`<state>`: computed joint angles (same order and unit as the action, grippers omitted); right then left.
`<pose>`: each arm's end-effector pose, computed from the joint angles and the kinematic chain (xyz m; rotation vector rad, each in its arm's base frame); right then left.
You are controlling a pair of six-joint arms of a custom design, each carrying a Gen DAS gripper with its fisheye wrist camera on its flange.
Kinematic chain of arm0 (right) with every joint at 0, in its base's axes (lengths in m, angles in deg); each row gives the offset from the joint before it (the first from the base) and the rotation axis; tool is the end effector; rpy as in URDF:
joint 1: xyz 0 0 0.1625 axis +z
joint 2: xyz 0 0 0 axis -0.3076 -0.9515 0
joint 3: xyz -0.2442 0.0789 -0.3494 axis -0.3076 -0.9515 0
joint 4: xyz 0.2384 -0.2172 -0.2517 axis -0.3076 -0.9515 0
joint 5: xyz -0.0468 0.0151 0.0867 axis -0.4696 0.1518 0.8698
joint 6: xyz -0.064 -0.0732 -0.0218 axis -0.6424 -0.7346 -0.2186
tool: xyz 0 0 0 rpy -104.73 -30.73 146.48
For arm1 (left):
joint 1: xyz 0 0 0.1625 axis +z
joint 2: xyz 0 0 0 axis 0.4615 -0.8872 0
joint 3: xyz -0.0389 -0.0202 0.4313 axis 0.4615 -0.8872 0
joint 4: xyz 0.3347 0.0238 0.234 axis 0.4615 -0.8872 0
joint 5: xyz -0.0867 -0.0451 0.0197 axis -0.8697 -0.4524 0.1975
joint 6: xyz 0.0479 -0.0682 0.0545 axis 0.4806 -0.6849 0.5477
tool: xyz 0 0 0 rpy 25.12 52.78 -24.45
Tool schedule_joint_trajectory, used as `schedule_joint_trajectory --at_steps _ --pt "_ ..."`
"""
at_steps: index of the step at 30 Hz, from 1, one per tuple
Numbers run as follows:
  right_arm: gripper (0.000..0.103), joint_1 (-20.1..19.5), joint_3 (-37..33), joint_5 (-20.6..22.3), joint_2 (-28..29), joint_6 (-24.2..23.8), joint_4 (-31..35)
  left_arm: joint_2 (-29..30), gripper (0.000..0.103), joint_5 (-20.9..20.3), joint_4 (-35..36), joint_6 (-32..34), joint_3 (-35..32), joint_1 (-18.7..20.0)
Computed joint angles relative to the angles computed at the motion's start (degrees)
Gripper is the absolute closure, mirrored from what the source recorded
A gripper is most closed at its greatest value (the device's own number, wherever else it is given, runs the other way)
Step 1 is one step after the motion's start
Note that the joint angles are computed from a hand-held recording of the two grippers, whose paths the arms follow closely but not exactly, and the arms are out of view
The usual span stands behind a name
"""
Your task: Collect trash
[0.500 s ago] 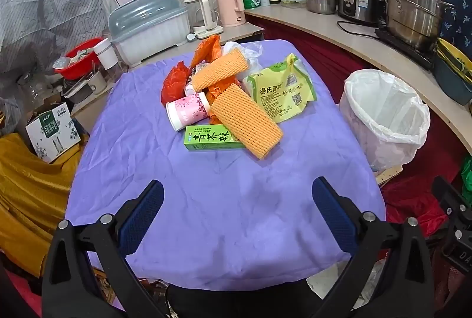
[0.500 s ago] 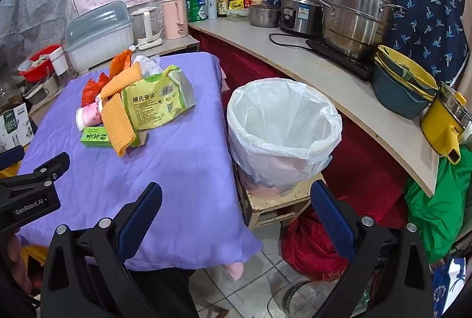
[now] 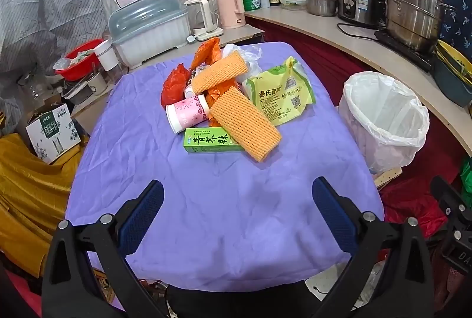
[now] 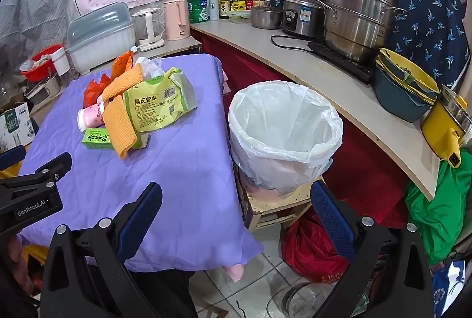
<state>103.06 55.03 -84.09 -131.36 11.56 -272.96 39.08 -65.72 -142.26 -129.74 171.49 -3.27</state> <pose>0.0642 -0.4104 0.2568 0.6594 -2.2548 0.7917 -0.3324 -0.3885 -0.0005 0.0202 1.9644 -0.8956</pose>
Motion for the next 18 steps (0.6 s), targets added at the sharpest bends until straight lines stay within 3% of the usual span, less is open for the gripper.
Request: schedule_joint_trajectory --at_steps 5,11,18 --pt "0.007 -0.5 0.2 0.5 -0.2 -0.4 -0.2 0.1 0.007 0.4 -0.5 -0.6 0.5 -0.3" --pt "0.007 1.6 -0.2 -1.0 -0.5 1.1 1.1 -0.1 0.007 0.2 -1.0 -0.6 0.8 -0.7" --pt "0.007 0.5 0.0 -0.2 -0.3 0.2 0.2 -0.1 0.007 0.0 -0.6 -0.6 0.5 -1.0"
